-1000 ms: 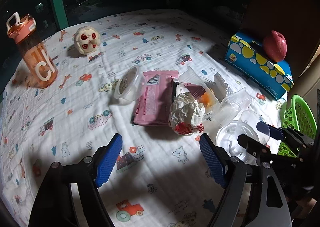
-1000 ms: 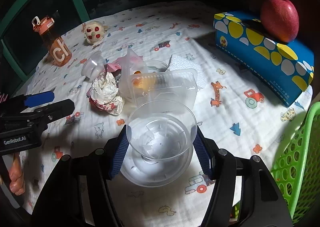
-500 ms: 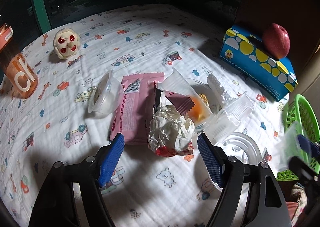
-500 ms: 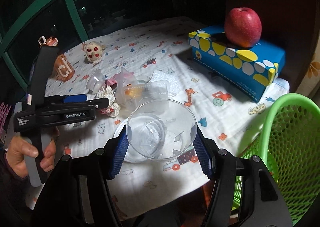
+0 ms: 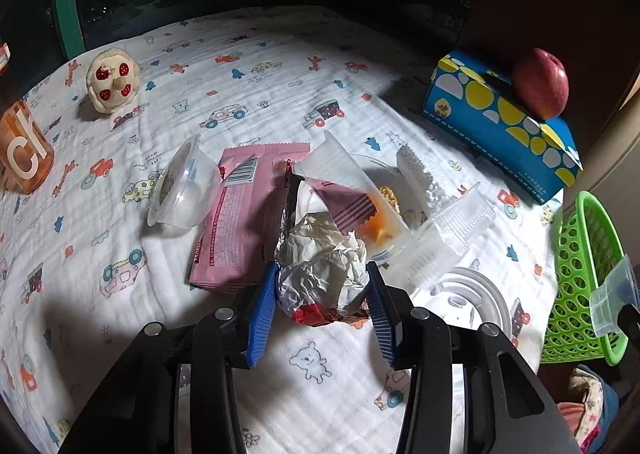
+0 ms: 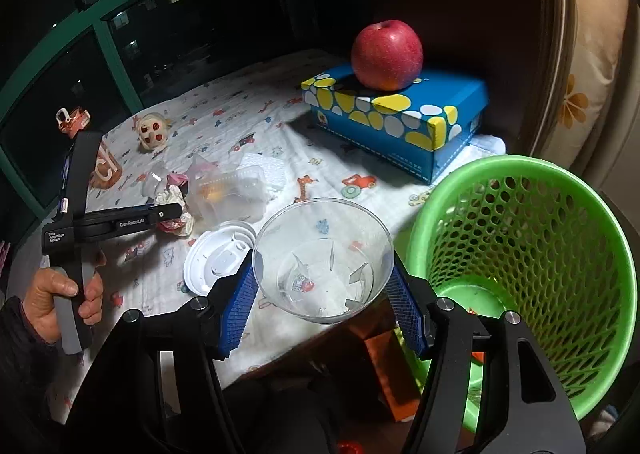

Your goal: Collect trash

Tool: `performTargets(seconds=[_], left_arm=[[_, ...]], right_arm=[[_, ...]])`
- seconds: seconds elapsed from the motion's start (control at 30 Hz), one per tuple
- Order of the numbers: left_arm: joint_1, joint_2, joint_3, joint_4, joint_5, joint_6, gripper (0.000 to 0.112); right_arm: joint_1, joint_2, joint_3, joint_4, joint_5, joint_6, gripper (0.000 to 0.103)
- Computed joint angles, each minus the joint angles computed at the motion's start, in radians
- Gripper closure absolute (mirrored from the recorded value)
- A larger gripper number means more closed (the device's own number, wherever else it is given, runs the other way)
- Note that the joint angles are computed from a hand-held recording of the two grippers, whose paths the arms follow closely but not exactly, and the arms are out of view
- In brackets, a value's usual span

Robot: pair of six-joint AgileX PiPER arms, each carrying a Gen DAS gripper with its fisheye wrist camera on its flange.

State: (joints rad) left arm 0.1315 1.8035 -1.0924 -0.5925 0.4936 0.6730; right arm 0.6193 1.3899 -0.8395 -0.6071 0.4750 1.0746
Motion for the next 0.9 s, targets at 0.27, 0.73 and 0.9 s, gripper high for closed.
performTargets(seconds=[0.27, 0.73, 0.9], left_arm=[[0.037, -0.104, 0.063, -0.036, 0.056, 0.039, 0.071], [0.047, -0.193, 0.118, 0.086, 0.123, -0.033, 0.071], [0.065, -0.241, 0.154, 0.059, 0.151, 0.014, 0.071]], right_arm=[[-0.018, -0.096, 0.080, -0.063, 0.039, 0.074, 0.041], [-0.077, -0.229, 0.164, -0.081, 0.087, 0.099, 0.041], [-0.103, -0.259, 0.185, -0.078, 0.094, 0.092, 0.041]])
